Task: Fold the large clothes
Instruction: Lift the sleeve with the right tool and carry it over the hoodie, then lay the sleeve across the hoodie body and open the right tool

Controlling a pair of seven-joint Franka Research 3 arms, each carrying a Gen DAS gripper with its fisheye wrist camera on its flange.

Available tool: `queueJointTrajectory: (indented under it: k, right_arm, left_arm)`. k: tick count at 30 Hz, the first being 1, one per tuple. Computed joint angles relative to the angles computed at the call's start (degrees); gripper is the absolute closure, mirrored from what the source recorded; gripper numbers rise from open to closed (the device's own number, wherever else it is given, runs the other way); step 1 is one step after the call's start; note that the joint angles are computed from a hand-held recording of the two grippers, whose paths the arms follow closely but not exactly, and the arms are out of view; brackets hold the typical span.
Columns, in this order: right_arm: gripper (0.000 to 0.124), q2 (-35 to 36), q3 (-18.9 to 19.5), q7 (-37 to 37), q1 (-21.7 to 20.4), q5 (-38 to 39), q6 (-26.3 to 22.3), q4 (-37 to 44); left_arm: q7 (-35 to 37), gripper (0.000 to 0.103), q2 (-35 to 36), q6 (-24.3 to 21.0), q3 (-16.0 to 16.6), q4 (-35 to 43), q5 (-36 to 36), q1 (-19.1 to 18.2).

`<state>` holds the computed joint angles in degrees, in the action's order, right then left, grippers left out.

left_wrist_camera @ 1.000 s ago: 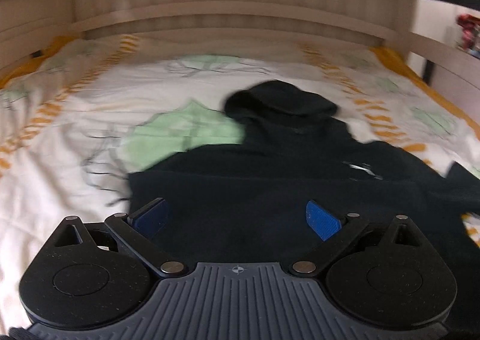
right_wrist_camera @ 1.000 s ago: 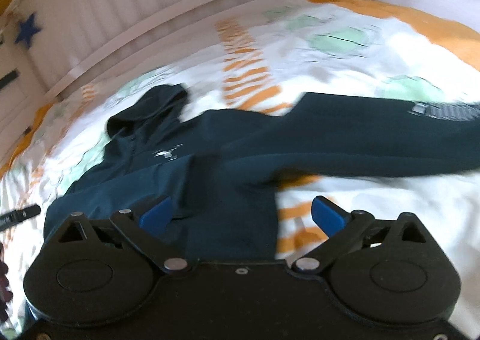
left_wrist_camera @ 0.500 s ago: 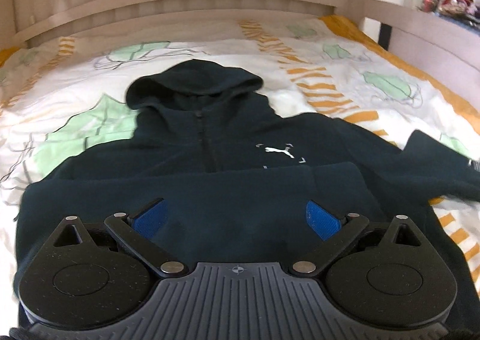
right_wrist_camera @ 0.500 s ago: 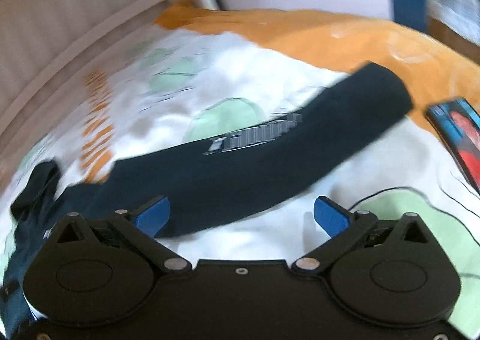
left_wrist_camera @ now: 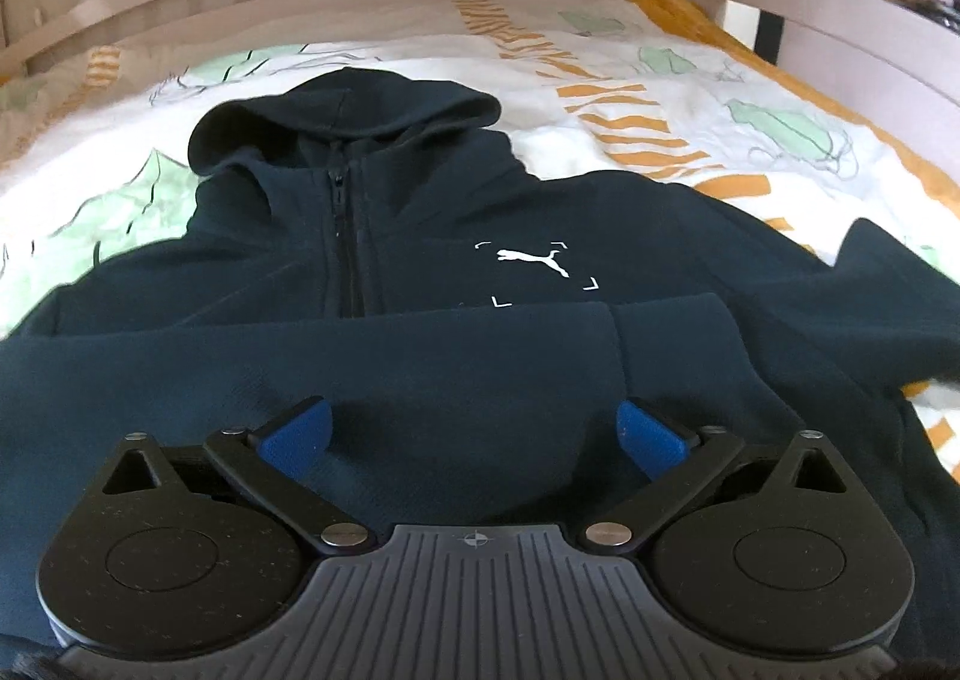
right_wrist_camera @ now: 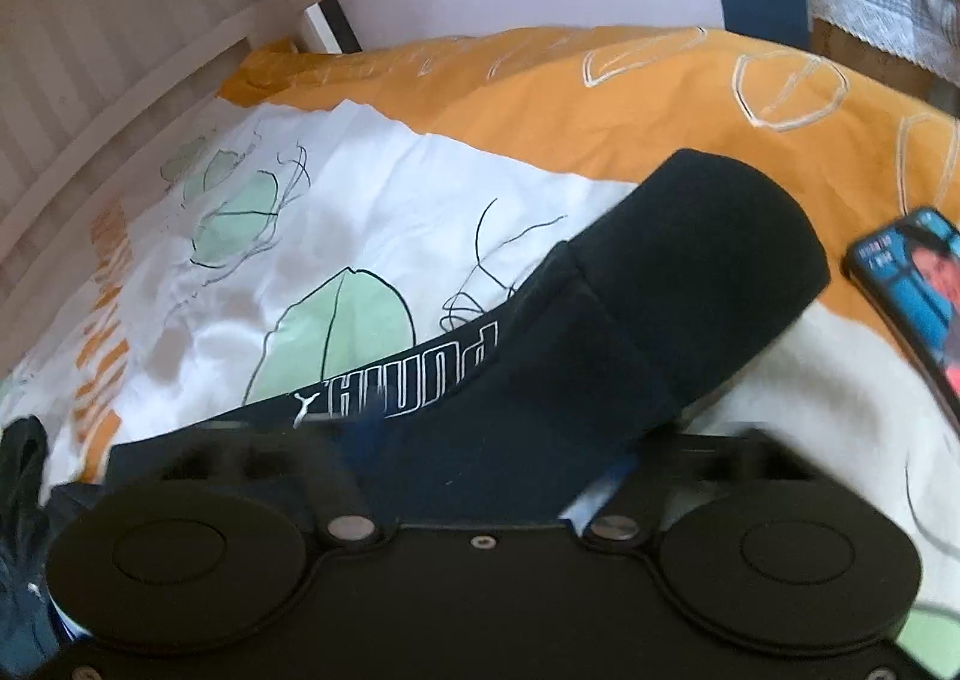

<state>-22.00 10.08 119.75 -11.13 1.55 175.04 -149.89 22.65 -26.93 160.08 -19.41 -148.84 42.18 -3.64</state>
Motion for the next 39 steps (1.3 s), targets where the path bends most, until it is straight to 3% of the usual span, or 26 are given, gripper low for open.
queueJointTrajectory:
  k: [2,5,8,11,18,22,28,32,37,38,39]
  right_arm:
    - [0.100,-0.12,-2.58,-2.46,2.98,1.39,1.24,-0.18]
    - [0.107,-1.32,-2.93,-5.97,4.37,2.00,4.35,-0.53]
    - [0.107,-3.10,-3.32,-10.48,6.88,3.11,5.73,0.30]
    - [0.107,-4.29,-4.94,-15.62,12.03,4.59,6.26,2.61]
    - [0.107,-2.97,-9.18,-26.31,29.49,10.73,5.43,10.61]
    - [0.107,1.06,-11.40,-32.56,40.93,15.68,6.13,15.21]
    - [0.107,8.85,-12.56,-42.12,53.60,23.15,4.99,20.67]
    - [0.106,13.79,-9.28,-47.63,54.97,24.82,2.20,22.88]
    - [0.103,16.86,1.21,-40.07,46.94,10.37,0.55,20.66]
    - [0.093,16.78,2.62,-38.78,45.82,7.82,0.36,19.78]
    - [0.073,16.70,3.31,-39.07,45.61,6.83,0.04,19.01]
  left_arm:
    - [1.27,0.000,0.12,-0.27,0.37,0.08,0.04,-0.38]
    - [3.65,0.000,0.25,0.36,1.99,-0.14,-1.55,-1.44]
    - [7.25,0.000,0.17,0.68,3.71,-0.37,-4.25,-2.80]
    - [12.09,0.000,-1.30,1.23,6.38,-1.66,-8.88,-5.10]
    - [15.66,0.000,-13.11,2.88,9.78,-10.14,-17.75,-5.02]
    - [17.64,0.000,-22.08,0.73,12.06,-14.81,-21.13,-3.28]
    - [21.59,0.000,-34.57,-4.48,16.20,-19.91,-24.99,0.85]
    - [23.37,0.000,-40.90,-7.64,18.38,-22.36,-27.37,4.29]
    - [26.35,0.000,-45.19,-10.92,20.02,-23.98,-29.61,6.50]
    - [26.89,0.000,-45.73,-11.21,20.37,-24.19,-30.15,6.61]
    - [27.43,0.000,-46.54,-11.43,20.70,-24.61,-30.67,6.67]
